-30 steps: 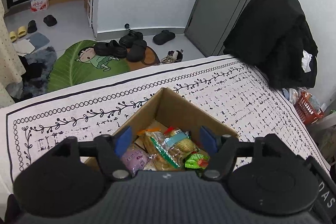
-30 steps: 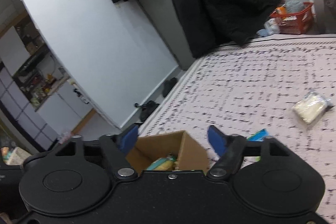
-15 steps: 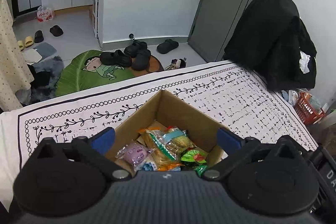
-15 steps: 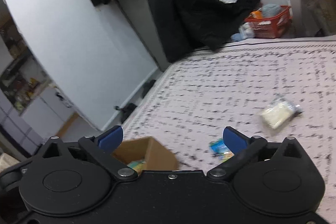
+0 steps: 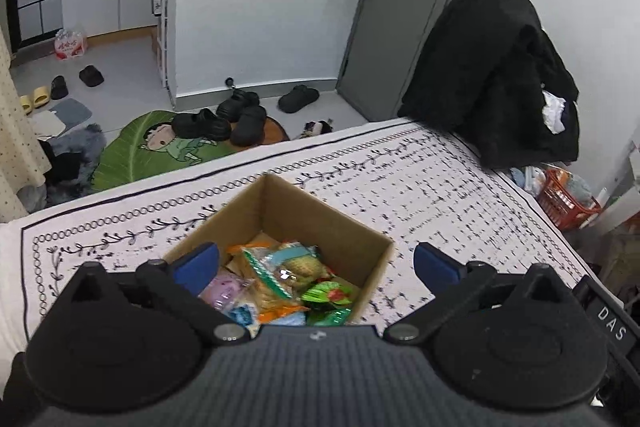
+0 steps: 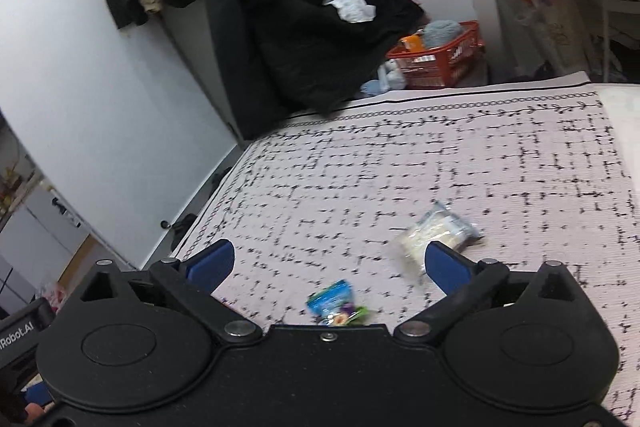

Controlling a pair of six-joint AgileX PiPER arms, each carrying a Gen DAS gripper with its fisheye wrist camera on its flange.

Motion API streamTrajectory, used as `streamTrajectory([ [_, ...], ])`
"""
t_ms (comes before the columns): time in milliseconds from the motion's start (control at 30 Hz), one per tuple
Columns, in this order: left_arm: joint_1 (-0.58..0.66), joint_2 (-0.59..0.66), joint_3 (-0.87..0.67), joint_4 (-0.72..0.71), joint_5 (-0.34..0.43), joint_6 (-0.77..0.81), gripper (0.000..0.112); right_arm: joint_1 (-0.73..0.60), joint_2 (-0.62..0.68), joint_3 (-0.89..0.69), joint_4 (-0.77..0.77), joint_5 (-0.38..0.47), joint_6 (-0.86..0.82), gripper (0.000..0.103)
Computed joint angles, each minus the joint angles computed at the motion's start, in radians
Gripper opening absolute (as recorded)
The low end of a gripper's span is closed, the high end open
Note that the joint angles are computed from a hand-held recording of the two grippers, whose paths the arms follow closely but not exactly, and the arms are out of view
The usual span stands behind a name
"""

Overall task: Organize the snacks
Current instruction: 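Move both tools back toward the blue plum packet and clear packet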

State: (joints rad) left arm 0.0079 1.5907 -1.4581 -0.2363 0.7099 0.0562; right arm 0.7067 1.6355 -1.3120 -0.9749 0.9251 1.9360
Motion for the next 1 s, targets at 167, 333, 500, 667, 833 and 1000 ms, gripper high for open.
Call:
streamTrajectory([
  [167,-0.035,-0.005,0.010,0.012,0.005,-0.034,0.103,-0.015,-0.034,0.040,0.014,0.016,-0.004,0.103],
  [333,-0.065,-0.010,0.030,0.027,-0.007,-0.071,0.103,-0.040,-0.085,0.111,0.016,-0.028,0.014,0.103],
  [500,-0.104,-0.014,0.059,-0.018,-0.029,-0.044,0.103,-0.068,-0.111,0.161,0.033,-0.031,0.006,0.103],
  [667,-0.152,-0.009,0.098,-0.048,-0.058,-0.038,0.103,-0.119,-0.167,0.249,0.032,-0.112,0.042,0.102],
  [833,-0.199,0.014,0.119,-0.090,-0.072,0.009,0.103,-0.172,-0.198,0.310,0.032,-0.172,0.067,0.102],
  [1000,-0.234,0.059,0.115,-0.084,-0.088,-0.016,0.101,-0.215,-0.203,0.357,0.033,-0.271,0.077,0.093],
])
